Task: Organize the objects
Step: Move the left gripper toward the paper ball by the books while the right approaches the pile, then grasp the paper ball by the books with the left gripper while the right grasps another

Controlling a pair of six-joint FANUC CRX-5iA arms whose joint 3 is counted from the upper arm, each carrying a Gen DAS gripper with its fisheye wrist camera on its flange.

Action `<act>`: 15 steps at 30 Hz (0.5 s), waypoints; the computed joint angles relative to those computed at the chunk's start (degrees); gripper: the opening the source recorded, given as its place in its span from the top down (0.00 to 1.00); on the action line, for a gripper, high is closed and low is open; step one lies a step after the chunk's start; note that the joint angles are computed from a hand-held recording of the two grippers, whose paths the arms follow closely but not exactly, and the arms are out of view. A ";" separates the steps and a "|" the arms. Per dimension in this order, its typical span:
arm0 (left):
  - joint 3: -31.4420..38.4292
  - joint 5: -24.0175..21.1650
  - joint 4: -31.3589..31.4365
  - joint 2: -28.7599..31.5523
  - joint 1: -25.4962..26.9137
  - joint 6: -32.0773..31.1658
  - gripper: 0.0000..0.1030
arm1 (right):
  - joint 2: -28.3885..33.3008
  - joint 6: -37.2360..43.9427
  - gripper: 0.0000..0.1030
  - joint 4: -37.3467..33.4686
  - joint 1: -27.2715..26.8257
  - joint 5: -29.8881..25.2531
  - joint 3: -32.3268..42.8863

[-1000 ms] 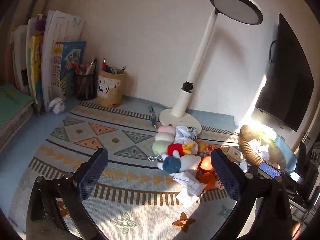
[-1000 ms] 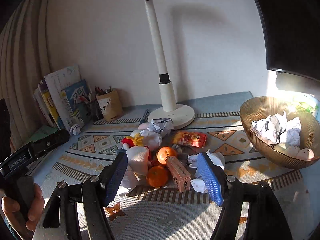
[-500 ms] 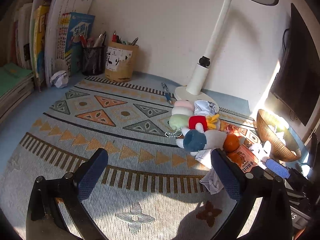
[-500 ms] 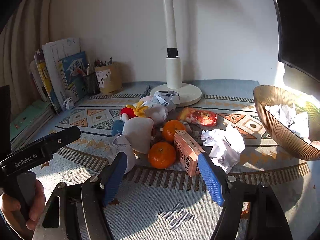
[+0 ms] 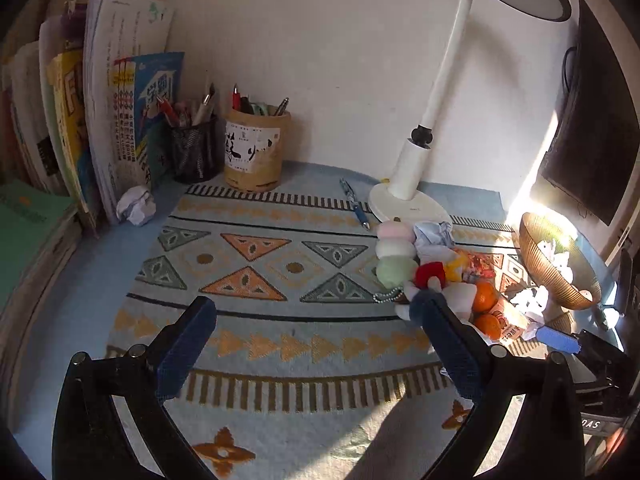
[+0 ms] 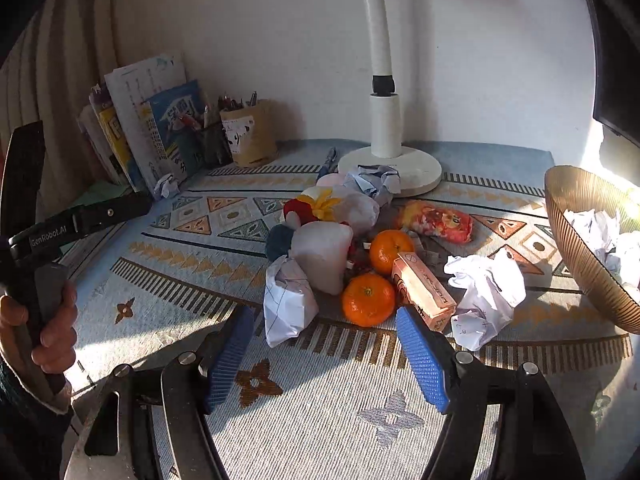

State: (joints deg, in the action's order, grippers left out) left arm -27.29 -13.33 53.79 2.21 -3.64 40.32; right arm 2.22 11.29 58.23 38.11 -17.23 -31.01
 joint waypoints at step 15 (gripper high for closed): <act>39.66 -18.01 -50.49 25.55 11.25 30.83 0.20 | 4.70 -14.96 0.30 15.31 0.32 -1.86 0.32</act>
State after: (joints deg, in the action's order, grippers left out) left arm 12.37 -31.34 3.31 27.76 7.61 71.15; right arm 6.92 -3.68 73.54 38.43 -19.10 -30.68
